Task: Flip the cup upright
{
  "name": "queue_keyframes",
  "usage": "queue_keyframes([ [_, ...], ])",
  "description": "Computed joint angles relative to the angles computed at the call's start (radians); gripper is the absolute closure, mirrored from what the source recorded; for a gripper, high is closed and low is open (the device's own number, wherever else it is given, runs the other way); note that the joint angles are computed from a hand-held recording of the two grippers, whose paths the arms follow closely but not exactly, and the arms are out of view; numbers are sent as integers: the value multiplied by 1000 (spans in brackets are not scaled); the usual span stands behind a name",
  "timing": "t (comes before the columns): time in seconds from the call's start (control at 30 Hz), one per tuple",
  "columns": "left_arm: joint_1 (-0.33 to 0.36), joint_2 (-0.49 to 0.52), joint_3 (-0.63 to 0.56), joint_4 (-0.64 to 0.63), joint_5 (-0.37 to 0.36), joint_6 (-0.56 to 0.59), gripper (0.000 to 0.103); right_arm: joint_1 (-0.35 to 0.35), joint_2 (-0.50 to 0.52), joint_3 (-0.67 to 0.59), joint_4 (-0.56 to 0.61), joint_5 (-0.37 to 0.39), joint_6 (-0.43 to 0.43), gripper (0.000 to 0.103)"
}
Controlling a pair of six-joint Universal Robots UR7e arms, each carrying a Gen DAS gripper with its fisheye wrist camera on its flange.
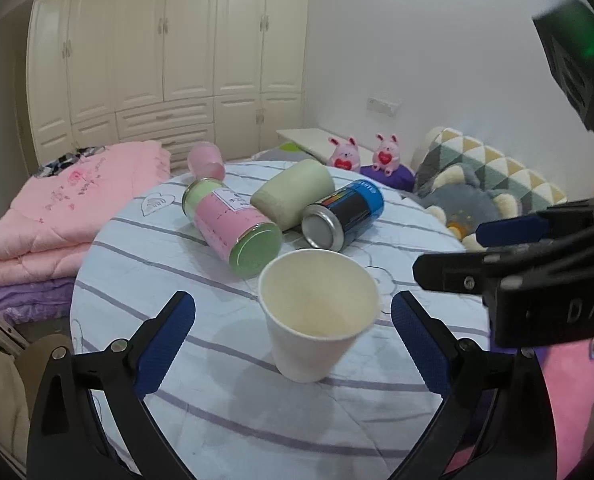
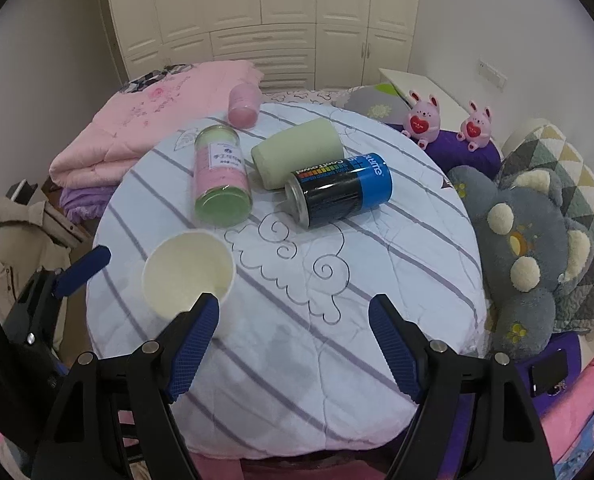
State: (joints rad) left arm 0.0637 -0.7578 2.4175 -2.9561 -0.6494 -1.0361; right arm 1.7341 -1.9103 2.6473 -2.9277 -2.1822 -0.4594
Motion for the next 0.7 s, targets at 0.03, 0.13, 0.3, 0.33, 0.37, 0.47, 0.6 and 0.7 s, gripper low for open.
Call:
queue_keyframes([
  [0.03, -8, -11, 9, 3, -3, -11, 3, 13, -5, 7, -3, -12, 2, 24],
  [0.13, -23, -41, 27, 31, -10, -42, 3, 28, -21, 21, 7, -27, 13, 24],
  [0.3, -33, -103, 48, 102, -59, -101, 2, 42, -51, 44, 19, -34, 38, 24],
  [0.33, -37, -115, 52, 119, -68, -112, 2, 44, -55, 46, 22, -32, 43, 24],
  [0.37, -44, -123, 55, 133, -74, -124, 2, 50, -60, 49, 25, -34, 48, 24],
  [0.47, -58, -152, 55, 193, -99, -149, 2, 64, -78, 59, 32, -41, 54, 24],
  [0.6, -63, -191, 31, 310, -140, -185, 2, 82, -106, 70, 44, -52, 73, 24],
  [0.7, -67, -217, 6, 397, -167, -212, 2, 108, -124, 77, 38, -65, 87, 24],
])
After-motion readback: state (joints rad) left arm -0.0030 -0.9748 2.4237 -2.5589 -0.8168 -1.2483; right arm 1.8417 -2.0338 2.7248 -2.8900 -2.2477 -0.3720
